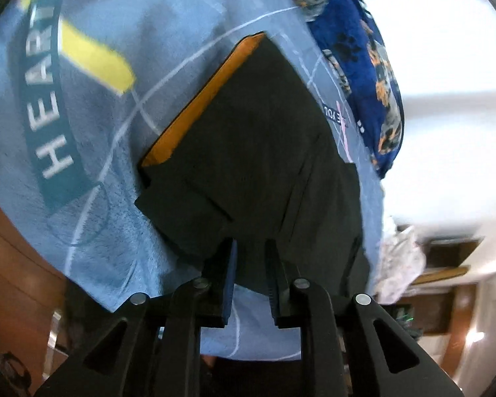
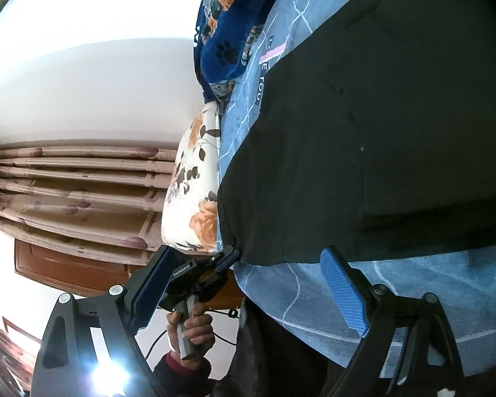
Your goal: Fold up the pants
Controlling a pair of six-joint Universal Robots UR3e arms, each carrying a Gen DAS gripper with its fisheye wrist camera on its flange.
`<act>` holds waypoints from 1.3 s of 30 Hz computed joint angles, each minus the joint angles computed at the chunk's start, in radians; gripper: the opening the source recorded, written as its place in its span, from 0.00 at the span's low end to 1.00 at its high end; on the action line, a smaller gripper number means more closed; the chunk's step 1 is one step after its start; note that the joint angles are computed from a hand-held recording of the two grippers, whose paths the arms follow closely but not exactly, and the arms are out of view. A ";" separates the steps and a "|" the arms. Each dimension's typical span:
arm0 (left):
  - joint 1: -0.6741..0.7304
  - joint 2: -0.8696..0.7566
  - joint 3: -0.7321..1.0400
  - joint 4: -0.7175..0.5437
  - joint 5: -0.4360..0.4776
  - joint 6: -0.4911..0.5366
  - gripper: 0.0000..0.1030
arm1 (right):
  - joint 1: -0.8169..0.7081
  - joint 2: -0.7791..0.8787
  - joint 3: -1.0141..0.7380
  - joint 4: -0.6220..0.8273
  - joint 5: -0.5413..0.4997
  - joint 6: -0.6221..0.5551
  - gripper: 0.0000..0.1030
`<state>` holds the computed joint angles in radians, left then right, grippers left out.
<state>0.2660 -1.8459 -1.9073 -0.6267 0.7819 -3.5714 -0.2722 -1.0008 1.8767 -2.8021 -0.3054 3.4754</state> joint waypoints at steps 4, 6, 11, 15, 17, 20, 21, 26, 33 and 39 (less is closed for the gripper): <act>0.015 0.054 -0.078 0.076 -0.001 -0.094 0.18 | 0.001 0.004 0.012 0.016 0.006 -0.005 0.87; 0.010 0.112 -0.104 0.056 0.037 -0.094 0.23 | -0.002 -0.003 0.015 0.020 0.003 -0.015 0.87; 0.016 0.154 -0.153 0.067 0.111 -0.165 0.64 | -0.002 0.029 0.005 -0.045 0.009 0.043 0.87; 0.060 0.110 -0.191 0.140 0.008 -0.156 0.64 | 0.003 0.035 0.004 -0.038 0.010 0.042 0.87; 0.060 0.104 -0.201 0.192 -0.010 -0.155 0.64 | 0.001 0.030 0.007 -0.036 0.006 0.036 0.87; 0.047 0.087 -0.196 0.264 -0.035 -0.158 0.64 | -0.003 0.036 0.007 -0.049 0.011 0.046 0.88; 0.030 0.077 -0.172 0.256 -0.008 -0.164 0.64 | -0.004 0.036 0.009 -0.050 0.010 0.045 0.87; 0.052 0.044 -0.228 0.353 -0.029 -0.253 0.64 | -0.001 0.038 0.023 -0.058 0.010 0.051 0.88; 0.048 -0.056 -0.181 0.468 -0.074 -0.249 0.65 | -0.001 0.051 0.025 -0.084 0.013 0.069 0.88; 0.083 -0.142 -0.258 0.766 -0.203 -0.293 0.66 | -0.008 0.048 0.038 -0.105 0.014 0.080 0.88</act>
<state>0.3494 -1.9879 -2.1654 0.1389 0.5789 -3.8641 -0.2805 -0.9532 1.9149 -2.9076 -0.2910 3.5558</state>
